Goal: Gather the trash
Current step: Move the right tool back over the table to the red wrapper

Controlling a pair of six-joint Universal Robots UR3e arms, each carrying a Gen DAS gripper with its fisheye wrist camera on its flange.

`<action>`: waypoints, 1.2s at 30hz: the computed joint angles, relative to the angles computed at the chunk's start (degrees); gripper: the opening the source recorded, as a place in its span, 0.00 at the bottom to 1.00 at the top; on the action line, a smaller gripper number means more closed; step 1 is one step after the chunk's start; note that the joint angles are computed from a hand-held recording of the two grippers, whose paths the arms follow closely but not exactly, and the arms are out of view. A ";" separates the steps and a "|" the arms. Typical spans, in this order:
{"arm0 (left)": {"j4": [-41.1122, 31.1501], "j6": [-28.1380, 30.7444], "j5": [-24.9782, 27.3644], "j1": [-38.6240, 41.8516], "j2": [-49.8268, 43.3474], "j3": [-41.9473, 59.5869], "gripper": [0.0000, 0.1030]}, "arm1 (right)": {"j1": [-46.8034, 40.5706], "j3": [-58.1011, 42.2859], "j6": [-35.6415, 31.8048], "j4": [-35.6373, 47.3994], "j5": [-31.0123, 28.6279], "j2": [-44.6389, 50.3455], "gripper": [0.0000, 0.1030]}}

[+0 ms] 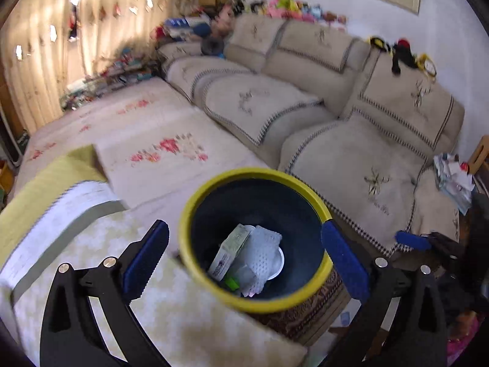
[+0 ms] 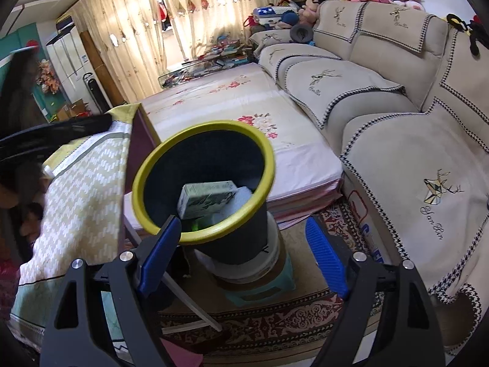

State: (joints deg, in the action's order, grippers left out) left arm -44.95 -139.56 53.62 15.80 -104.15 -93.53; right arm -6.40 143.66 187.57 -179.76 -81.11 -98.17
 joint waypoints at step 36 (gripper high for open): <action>-58.04 58.95 -19.57 89.63 21.68 -2.85 0.95 | 49.58 -101.88 -5.24 39.89 -1.52 63.87 0.77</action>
